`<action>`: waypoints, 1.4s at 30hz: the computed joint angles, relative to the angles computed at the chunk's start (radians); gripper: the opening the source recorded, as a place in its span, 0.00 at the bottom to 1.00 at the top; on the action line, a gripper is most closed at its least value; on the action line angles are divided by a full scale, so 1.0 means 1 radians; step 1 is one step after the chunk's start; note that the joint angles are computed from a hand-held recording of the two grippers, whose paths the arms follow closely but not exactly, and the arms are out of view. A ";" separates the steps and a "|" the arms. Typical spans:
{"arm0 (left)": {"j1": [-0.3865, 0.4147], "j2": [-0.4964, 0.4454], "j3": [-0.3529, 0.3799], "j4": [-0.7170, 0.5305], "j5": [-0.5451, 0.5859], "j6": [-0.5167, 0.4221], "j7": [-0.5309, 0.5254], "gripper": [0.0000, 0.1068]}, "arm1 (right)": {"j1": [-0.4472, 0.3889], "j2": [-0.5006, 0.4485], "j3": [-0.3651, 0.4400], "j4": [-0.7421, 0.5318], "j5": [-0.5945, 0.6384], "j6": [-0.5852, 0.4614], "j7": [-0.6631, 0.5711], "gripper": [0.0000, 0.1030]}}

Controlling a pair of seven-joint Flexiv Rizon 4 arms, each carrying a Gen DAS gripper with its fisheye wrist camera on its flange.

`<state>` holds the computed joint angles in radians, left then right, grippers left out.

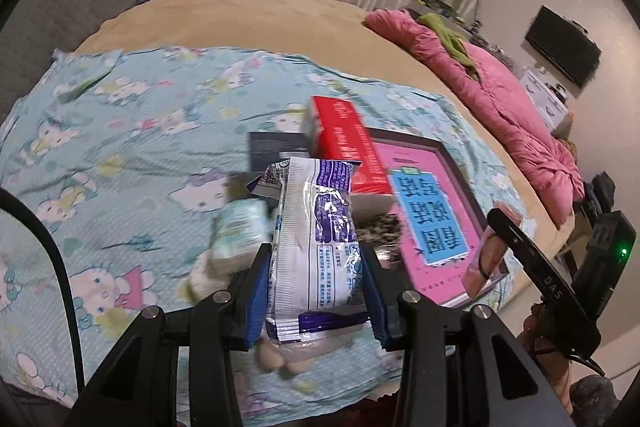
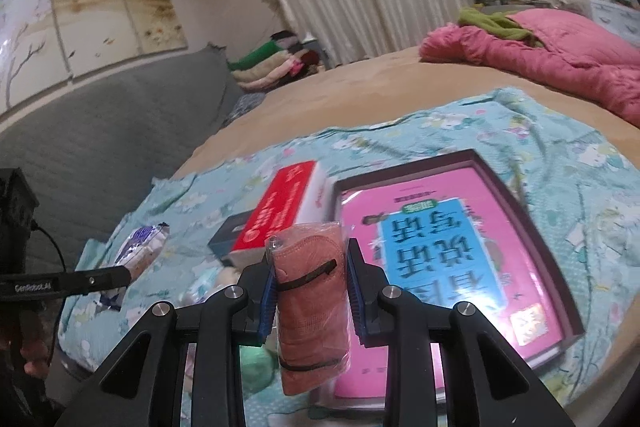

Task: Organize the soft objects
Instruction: 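Carry both items onto the pink book tray and open both grippers to release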

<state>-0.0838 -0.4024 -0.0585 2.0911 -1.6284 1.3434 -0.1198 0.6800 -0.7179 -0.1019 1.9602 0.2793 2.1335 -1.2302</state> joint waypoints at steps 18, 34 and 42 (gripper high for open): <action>-0.093 -0.094 -0.126 -0.067 0.204 0.055 -0.078 0.40 | 0.118 -0.005 -0.231 0.052 0.208 -0.075 0.048 0.30; -0.030 -0.248 -0.190 -0.133 0.598 0.109 -0.332 0.40 | 0.223 -0.078 -0.428 0.068 0.078 -0.264 0.231 0.30; 0.015 -0.285 -0.218 -0.148 0.725 0.109 -0.424 0.40 | 0.185 -0.112 -0.422 0.057 -0.030 -0.278 0.329 0.31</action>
<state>-0.0692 -0.6873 -0.2766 1.9432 -0.9038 1.4528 -0.5436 0.8654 -0.8295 -0.5239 2.0177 0.2492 1.8554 -0.9011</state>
